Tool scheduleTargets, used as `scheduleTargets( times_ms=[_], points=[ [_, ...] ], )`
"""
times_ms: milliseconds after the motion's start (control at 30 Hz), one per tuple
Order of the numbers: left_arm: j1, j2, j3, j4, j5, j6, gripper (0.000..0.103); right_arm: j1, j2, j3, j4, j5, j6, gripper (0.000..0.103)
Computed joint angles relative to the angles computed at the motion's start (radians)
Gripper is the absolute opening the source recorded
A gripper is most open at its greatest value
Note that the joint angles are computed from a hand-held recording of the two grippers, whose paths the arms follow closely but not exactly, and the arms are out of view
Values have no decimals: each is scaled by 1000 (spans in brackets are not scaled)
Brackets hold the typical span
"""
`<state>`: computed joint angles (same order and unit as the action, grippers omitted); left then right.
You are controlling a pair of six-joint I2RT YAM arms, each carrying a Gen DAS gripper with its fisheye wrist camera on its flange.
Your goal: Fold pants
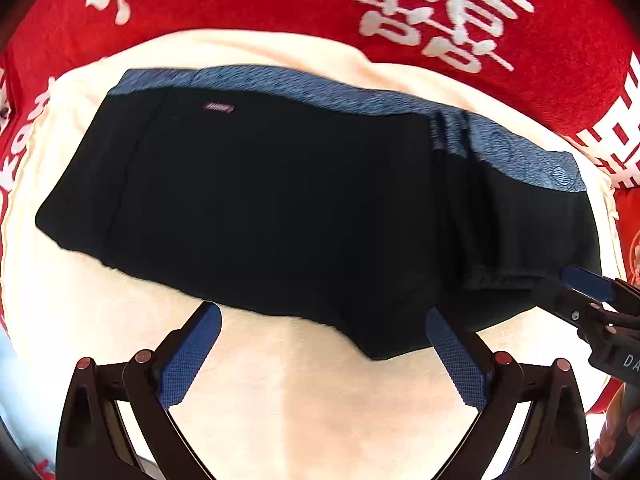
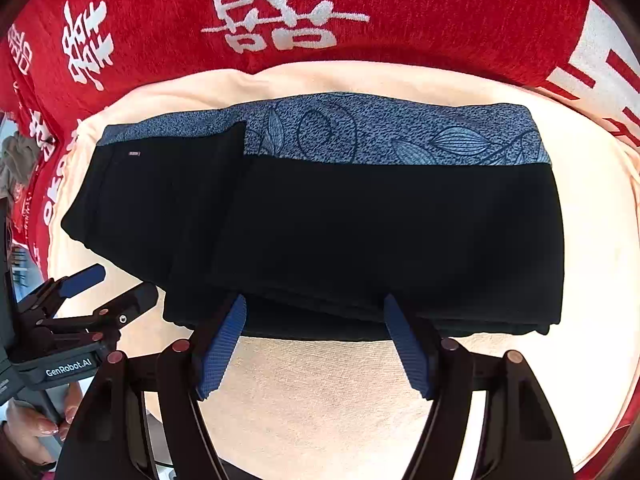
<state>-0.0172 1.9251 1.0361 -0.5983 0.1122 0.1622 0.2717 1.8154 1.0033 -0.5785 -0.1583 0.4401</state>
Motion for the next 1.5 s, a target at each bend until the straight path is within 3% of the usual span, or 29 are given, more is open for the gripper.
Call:
scheduleTargets(
  times_ms=[467, 700, 1033, 1233, 1367, 1500],
  points=[
    [144, 57, 39, -13, 23, 41, 103, 120, 60, 89, -63, 23, 56, 75],
    [229, 106, 91, -40, 86, 66, 103, 166, 114, 163, -88, 39, 51, 75],
    [404, 209, 233, -34, 170, -25, 103, 189, 220, 219, -90, 21, 41, 76],
    [472, 265, 283, -2, 255, -68, 103, 180, 246, 235, -86, 9, 25, 81],
    [548, 351, 356, -65, 440, -99, 103, 195, 257, 240, -83, 18, 21, 84],
    [586, 374, 341, 22, 560, -166, 103, 215, 258, 232, -70, 27, 20, 84]
  ],
)
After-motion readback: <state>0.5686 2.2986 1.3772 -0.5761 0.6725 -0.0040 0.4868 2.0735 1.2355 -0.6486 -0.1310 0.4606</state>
